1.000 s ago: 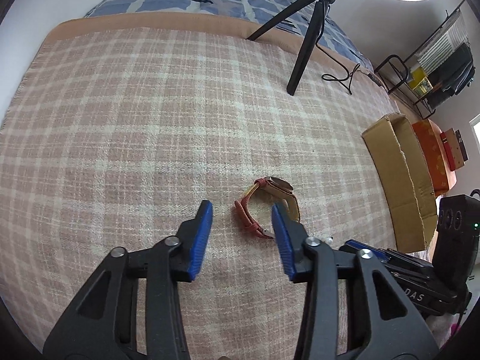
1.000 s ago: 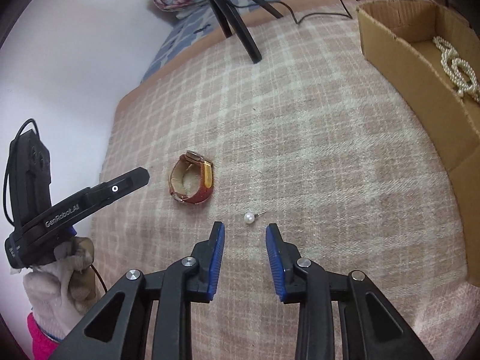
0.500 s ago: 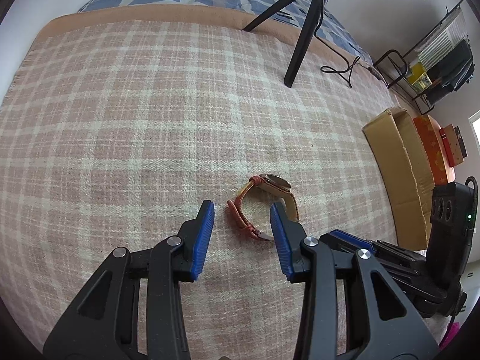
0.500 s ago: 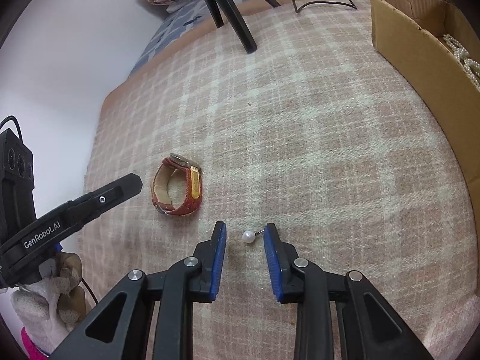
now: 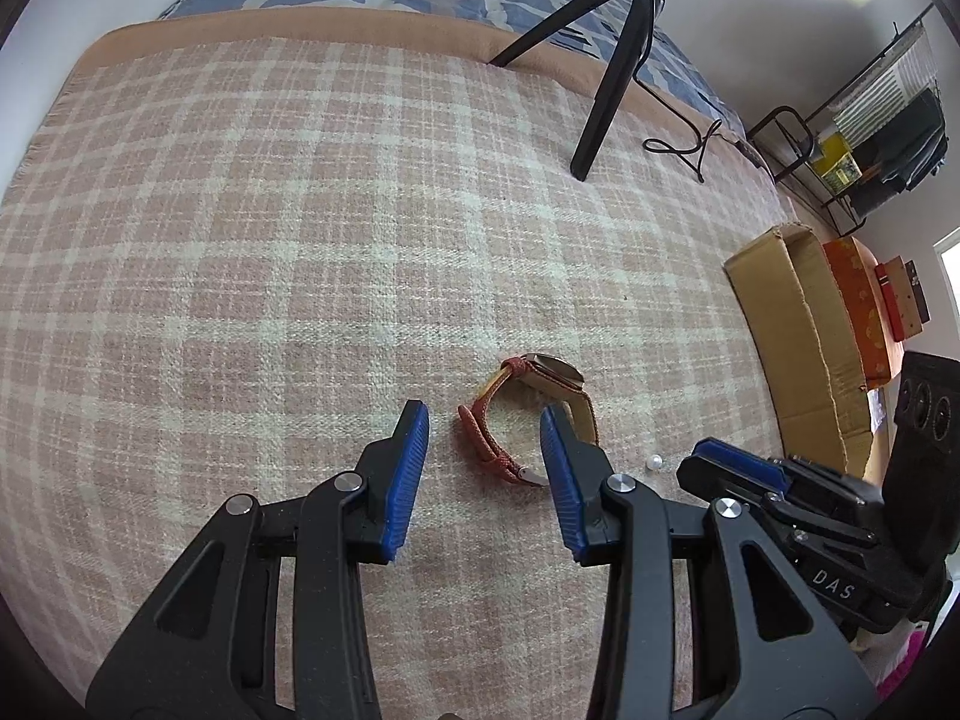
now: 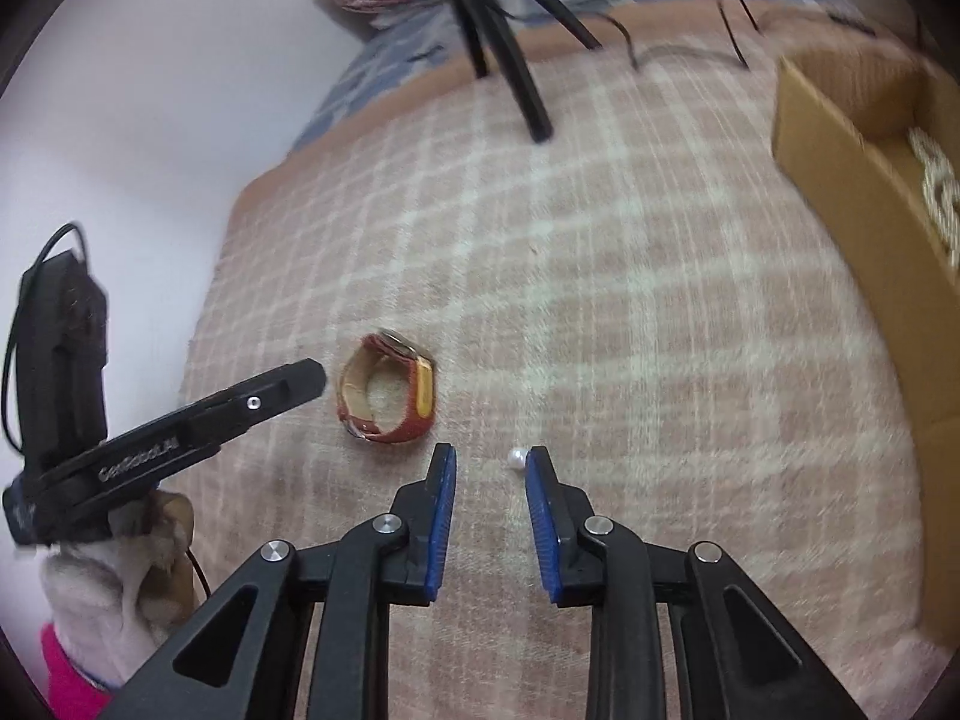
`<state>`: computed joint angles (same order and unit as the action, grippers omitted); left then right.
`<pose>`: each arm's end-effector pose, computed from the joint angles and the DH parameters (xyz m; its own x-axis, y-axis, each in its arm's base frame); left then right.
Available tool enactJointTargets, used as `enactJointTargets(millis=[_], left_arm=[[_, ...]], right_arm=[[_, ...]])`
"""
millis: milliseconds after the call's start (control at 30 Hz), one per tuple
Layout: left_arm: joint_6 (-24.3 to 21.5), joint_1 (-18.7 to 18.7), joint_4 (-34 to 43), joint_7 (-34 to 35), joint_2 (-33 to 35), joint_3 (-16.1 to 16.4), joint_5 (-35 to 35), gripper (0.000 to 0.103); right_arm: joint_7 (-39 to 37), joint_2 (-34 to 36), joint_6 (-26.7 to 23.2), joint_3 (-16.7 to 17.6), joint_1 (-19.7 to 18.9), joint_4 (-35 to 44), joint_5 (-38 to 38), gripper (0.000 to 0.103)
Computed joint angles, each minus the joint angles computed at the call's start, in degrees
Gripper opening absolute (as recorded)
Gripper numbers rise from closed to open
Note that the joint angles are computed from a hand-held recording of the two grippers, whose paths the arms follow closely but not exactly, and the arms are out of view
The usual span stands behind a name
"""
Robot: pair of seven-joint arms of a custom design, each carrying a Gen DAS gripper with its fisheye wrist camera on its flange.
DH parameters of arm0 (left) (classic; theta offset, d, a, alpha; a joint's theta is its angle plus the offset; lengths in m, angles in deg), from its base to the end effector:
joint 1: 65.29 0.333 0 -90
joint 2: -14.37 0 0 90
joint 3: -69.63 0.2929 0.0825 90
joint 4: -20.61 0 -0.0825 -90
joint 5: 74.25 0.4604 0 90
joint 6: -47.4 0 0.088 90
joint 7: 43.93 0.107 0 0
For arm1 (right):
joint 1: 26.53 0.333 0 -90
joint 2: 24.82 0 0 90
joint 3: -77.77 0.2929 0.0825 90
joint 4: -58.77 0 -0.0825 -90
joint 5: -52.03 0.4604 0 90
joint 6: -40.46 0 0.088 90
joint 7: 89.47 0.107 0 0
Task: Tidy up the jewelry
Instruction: 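Grasp red-strap watch with left gripper while right grasps second pearl stud earring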
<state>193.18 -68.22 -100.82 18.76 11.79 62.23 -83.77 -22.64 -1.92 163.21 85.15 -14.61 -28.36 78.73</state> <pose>0.6291 -0.1130 0.4235 0.3237 -0.8878 0.3270 -0.8412 -0.4283 -0.3301 0.7164 0.2587 0.4129 0.5119 -0.7765 -0.3675 -0.8527 -0.4071 -0.3275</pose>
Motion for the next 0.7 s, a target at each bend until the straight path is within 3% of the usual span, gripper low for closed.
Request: enactJointTargets(millis=[333, 433, 533, 700], left_arm=[[-0.6, -0.2, 0.3, 0.4, 0.7, -0.1, -0.3, 0.039], [-1.0, -0.2, 0.8, 0.3, 1.3, -0.1, -0.2, 0.039], [-1.4, -0.2, 1.4, 0.8, 1.9, -0.2, -0.6, 0.033], [-1.6, -0.3, 2.1, 0.7, 2.8, -0.3, -0.2, 0.033]], right_arm=[[-13.9, -0.2, 3.4, 0.8, 0.9, -2.1, -3.9, 0.028], [-15.5, -1.3, 5.8, 0.6, 2.2, -4.3, -6.2, 0.028], [-15.8, -1.8, 7.5, 0.2, 3.3, -5.6, -8.7, 0.026], [-16.5, -1.6, 8.0, 0.0, 3.1, -5.8, -9.5, 0.023]])
